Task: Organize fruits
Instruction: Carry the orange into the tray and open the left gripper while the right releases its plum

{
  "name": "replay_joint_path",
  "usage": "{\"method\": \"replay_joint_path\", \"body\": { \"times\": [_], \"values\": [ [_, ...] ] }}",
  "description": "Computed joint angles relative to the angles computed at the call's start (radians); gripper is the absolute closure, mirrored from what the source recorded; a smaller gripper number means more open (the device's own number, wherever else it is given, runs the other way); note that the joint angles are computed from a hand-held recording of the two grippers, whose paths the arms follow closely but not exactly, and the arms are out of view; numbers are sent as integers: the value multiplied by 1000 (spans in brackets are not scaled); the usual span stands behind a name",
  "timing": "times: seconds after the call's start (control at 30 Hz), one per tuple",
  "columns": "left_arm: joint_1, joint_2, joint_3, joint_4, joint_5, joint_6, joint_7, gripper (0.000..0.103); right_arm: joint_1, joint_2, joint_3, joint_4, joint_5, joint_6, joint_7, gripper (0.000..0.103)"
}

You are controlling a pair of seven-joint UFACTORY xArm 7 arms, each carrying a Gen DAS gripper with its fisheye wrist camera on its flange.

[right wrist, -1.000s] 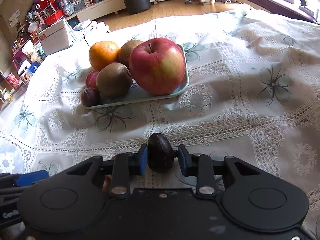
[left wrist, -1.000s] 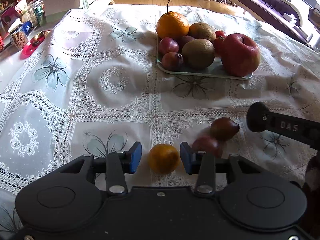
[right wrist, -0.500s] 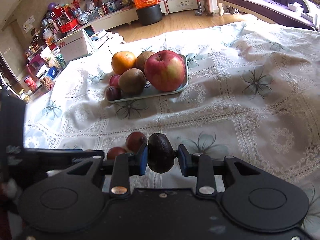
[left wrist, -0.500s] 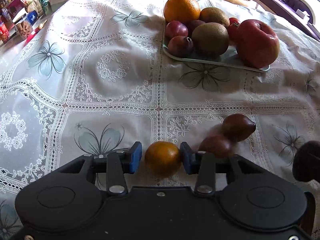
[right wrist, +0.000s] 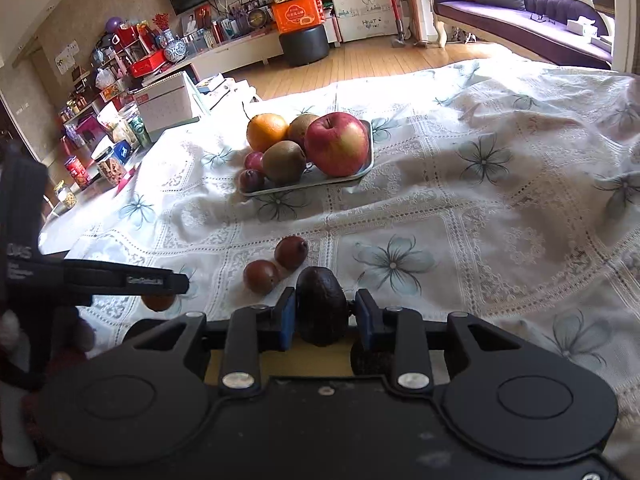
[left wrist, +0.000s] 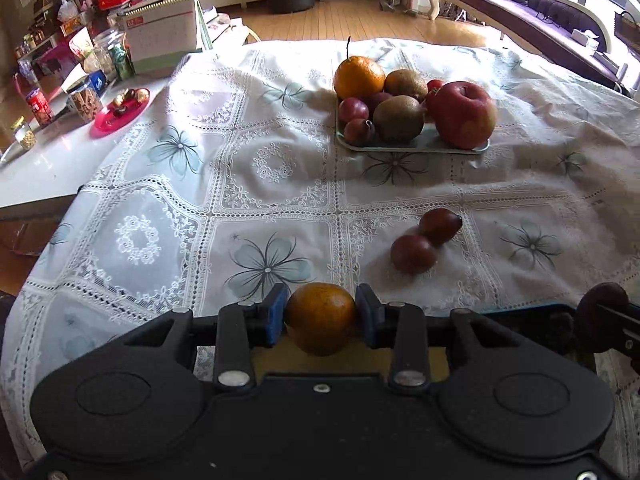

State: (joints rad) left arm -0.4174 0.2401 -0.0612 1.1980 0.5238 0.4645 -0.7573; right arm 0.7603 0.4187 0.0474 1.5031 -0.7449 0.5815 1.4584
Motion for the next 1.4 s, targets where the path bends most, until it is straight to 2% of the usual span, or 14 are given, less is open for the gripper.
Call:
{"method": "replay_joint_path", "body": {
  "times": [0.07, 0.17, 0.33, 0.43, 0.5, 0.67, 0.97, 1.0, 1.03, 1.23, 1.4],
  "values": [
    [-6, -56, 4, -70, 33, -34, -34, 57, 11, -32, 3, -35, -16, -5, 16, 70],
    [15, -113, -22, -152, 5, -68, -21, 57, 24, -73, 17, -81, -52, 5, 42, 70],
    [24, -175, -47, -249, 86, -89, -113, 57, 23, -116, 56, -142, -79, 21, 83, 70],
    [40, -194, -71, -287, 34, -105, -79, 57, 24, -127, 77, -162, -92, 41, 91, 70],
    [46, -199, -83, -300, -15, -105, -49, 57, 22, -123, 90, -162, -89, 51, 80, 70],
    [46, -223, -97, -339, 8, -95, -89, 57, 16, -98, 109, -150, -35, 41, 20, 70],
    [44, -237, -126, -372, -65, -79, -27, 57, 44, -62, 103, -121, 46, 72, -67, 71],
    [42, -235, -126, -371, -77, -77, -18, 57, 46, -61, 101, -121, 50, 71, -71, 73],
    [41, -232, -127, -371, -83, -77, -10, 57, 46, -60, 101, -121, 56, 71, -79, 80],
    [38, -246, -126, -384, -31, -96, -47, 56, 50, -56, 94, -123, 76, 69, -88, 81],
    [43, -240, -127, -377, -51, -84, -37, 56, 49, -58, 91, -127, 80, 48, -88, 79]
  ]
}}
